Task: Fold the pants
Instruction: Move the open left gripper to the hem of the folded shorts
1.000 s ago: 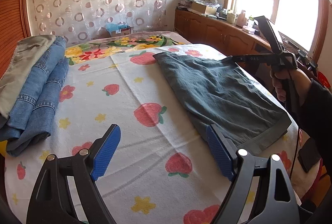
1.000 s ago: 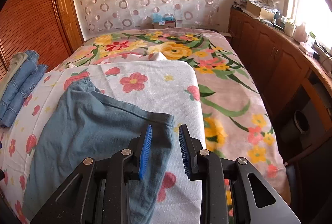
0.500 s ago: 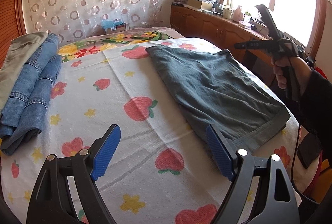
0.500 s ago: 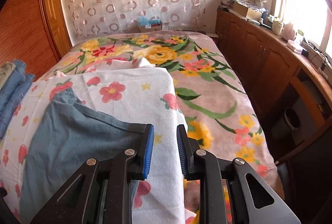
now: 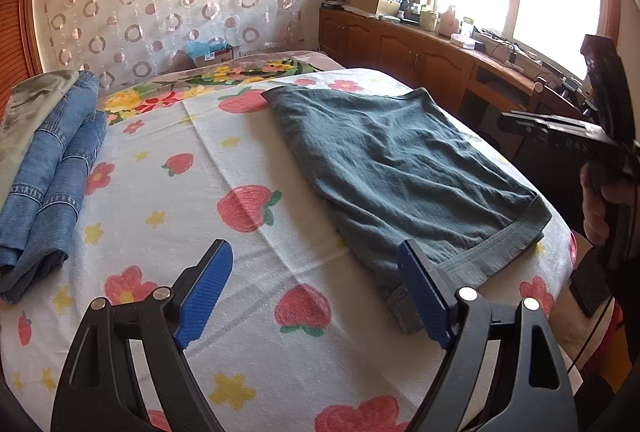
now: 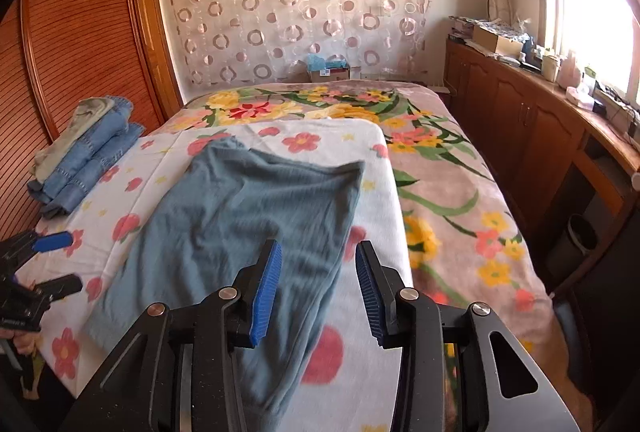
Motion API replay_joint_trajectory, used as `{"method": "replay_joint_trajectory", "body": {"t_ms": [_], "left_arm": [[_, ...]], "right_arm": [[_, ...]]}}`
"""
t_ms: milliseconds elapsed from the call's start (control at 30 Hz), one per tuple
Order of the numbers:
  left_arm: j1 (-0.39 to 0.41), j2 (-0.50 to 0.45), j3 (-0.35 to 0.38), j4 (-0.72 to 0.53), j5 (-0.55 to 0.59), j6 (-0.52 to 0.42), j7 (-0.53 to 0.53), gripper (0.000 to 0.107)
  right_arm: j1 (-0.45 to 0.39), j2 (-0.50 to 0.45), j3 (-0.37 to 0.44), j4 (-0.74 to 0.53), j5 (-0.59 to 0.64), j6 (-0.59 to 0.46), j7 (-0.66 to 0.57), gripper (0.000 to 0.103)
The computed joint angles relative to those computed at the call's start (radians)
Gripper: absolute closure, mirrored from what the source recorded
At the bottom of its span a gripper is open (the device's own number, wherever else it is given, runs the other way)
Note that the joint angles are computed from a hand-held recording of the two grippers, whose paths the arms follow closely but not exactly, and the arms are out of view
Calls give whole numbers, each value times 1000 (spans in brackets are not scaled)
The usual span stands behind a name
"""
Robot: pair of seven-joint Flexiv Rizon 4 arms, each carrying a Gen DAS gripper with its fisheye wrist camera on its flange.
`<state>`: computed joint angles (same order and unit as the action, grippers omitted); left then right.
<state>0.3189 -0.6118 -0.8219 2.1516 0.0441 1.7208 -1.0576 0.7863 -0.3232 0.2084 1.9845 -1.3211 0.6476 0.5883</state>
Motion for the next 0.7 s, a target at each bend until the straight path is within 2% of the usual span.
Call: {"method": "replay_joint_trajectory", "body": {"t_ms": [233, 467, 567, 633, 700], "left_arm": [[12, 0, -23, 15, 5, -12, 8, 22], [30, -8, -61, 30, -1, -39, 31, 22], [20, -6, -57, 33, -8, -45, 38, 22], [18, -4, -59, 37, -12, -52, 44, 22], [23, -5, -68, 43, -13, -53, 53, 22]], "right_arm": [[43, 26, 43, 42, 43, -29, 41, 63], [40, 61, 58, 82, 49, 14, 90, 63], [13, 77, 53, 112, 4, 89, 140, 71], [4, 84, 57, 117, 16, 96, 128, 74], [-6, 93, 57, 125, 6, 117, 130, 84]]}}
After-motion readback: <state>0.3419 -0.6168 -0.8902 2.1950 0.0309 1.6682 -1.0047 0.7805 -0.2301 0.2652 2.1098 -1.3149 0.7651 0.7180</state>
